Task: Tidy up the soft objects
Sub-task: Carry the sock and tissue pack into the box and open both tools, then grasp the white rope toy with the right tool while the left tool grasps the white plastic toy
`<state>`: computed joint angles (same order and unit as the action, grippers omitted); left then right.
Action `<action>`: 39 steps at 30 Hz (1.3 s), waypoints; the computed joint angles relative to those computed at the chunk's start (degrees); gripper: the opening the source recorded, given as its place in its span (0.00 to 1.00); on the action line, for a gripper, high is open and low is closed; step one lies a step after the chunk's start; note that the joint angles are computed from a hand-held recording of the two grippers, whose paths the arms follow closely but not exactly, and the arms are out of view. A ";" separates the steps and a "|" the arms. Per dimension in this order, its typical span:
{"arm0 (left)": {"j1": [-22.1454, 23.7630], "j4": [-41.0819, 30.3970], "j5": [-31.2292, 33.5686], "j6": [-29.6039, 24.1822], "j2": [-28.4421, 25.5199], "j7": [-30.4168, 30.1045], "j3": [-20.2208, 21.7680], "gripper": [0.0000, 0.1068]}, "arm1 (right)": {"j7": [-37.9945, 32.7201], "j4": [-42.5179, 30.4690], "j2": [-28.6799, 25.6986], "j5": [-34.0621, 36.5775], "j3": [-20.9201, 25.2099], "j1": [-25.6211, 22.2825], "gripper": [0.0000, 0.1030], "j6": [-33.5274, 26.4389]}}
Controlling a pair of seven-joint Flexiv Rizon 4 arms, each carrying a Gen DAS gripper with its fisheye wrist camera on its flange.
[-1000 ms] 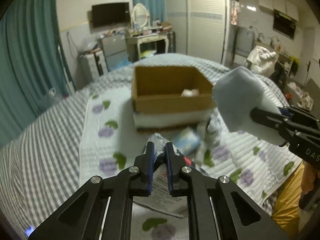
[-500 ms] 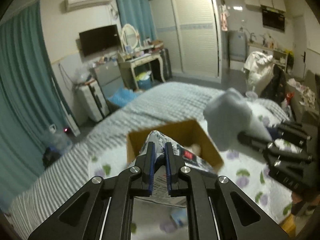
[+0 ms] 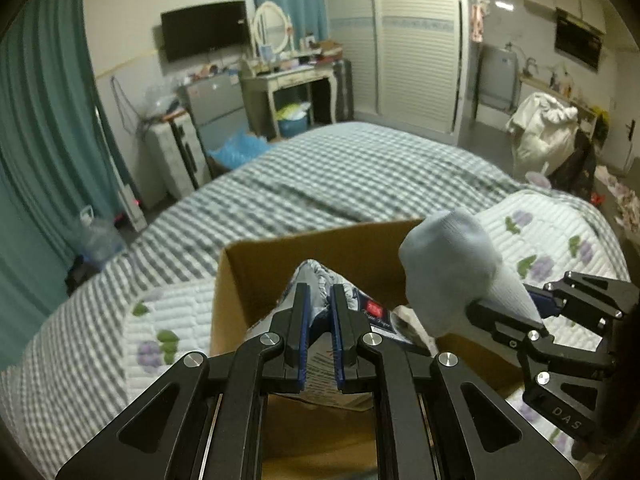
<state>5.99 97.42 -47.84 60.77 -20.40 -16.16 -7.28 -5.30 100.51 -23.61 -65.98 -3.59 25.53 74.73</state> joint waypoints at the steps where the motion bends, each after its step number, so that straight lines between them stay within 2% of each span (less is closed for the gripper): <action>1: -0.01 0.14 -0.64 0.72 -0.22 0.55 -0.32 0.10 | -0.17 -0.17 -0.56 0.13 -0.06 -0.31 0.21 0.71; 2: -0.08 0.35 -1.62 2.29 -0.60 1.24 -0.71 0.13 | 0.10 -0.02 -0.93 -0.14 -0.38 -0.54 0.21 1.79; 5: -0.89 0.58 -0.67 5.74 -1.00 0.55 -0.48 0.14 | 0.68 -0.26 -1.88 -0.39 -1.29 -0.54 0.23 4.03; 8: -0.74 -0.10 1.67 4.57 -0.88 -1.75 -0.05 0.14 | 2.81 0.62 -0.94 -2.02 -2.42 0.18 0.32 2.96; 10: -0.90 0.12 2.88 5.46 -0.41 -2.73 0.21 0.16 | 4.94 1.55 0.46 -3.74 -2.42 0.38 0.52 1.48; 12: -0.79 1.77 2.56 7.08 1.39 -2.38 -0.05 0.35 | 6.47 2.25 1.81 -5.31 -1.57 -0.10 0.55 0.20; 13: -0.57 2.83 1.12 8.26 2.26 -1.23 -0.63 0.39 | 6.91 2.70 2.72 -5.85 -0.91 -0.33 0.56 -0.75; 15: 0.26 5.25 -5.12 9.77 5.09 3.66 -2.28 0.53 | 7.86 3.87 5.32 -7.17 0.69 -0.71 0.61 -3.21; 18: -0.33 7.85 -13.94 9.05 9.69 8.89 -1.79 0.68 | 9.26 5.44 9.31 -8.93 3.54 -1.22 0.64 -7.21; 20: -1.20 9.15 -18.43 8.29 12.48 11.69 -0.56 0.75 | 8.70 6.01 11.65 -8.86 5.78 -1.34 0.67 -10.65; 22: -2.27 10.66 -21.96 7.25 15.66 13.97 1.19 0.78 | 8.27 6.64 14.28 -8.74 8.06 -1.22 0.74 -14.09; 25: -3.01 12.23 -24.06 0.85 20.35 14.78 5.15 0.79 | 7.44 7.07 17.39 -8.04 11.15 -0.71 0.86 -18.52; 29: -4.93 13.97 -26.20 -2.68 24.91 16.59 9.93 0.85 | 6.85 7.42 21.35 -8.60 14.75 0.42 0.93 -23.99; 33: -6.63 16.74 -29.53 -2.04 28.59 19.58 12.70 0.87 | 6.78 6.93 23.15 -9.74 17.50 1.88 0.99 -28.95; 36: -7.95 19.06 -33.66 1.14 29.85 22.54 13.17 0.88 | 6.75 7.37 23.77 -9.80 18.61 2.57 1.00 -30.38; 39: -9.14 21.56 -38.99 4.21 30.45 28.32 13.04 0.88 | 7.69 8.80 24.08 -10.21 19.23 2.93 1.00 -30.76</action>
<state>-3.15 118.98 -86.83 64.98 10.06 12.15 5.76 2.39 109.30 0.47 -76.19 15.64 28.46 43.97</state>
